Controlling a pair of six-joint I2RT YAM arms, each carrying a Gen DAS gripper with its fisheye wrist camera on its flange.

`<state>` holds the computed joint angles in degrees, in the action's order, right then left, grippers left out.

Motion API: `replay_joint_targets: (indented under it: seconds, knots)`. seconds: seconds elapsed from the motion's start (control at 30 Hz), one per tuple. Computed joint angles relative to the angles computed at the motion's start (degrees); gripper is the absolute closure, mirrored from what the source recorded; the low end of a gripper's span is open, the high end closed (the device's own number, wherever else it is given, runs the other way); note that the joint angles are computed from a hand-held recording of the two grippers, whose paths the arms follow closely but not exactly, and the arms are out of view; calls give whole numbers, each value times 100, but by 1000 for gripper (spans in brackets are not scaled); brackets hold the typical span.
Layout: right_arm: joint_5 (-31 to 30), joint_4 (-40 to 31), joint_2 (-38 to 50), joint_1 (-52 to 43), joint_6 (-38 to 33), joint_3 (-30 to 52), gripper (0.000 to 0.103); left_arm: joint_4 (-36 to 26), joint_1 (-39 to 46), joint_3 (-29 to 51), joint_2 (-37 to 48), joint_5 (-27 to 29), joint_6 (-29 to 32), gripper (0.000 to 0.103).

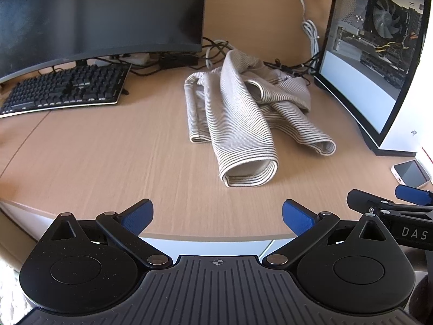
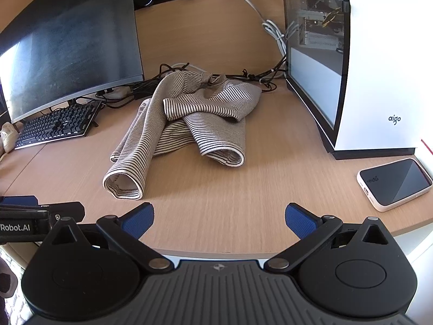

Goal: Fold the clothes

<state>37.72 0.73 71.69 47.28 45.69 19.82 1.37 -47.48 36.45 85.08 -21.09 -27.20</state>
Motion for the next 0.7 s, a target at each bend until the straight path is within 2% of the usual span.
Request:
replay_joint_targets:
  seconds: [0.7]
  knots:
    - [-166, 177, 127, -290, -134, 25, 0, 26, 129, 235, 297, 148, 157, 0]
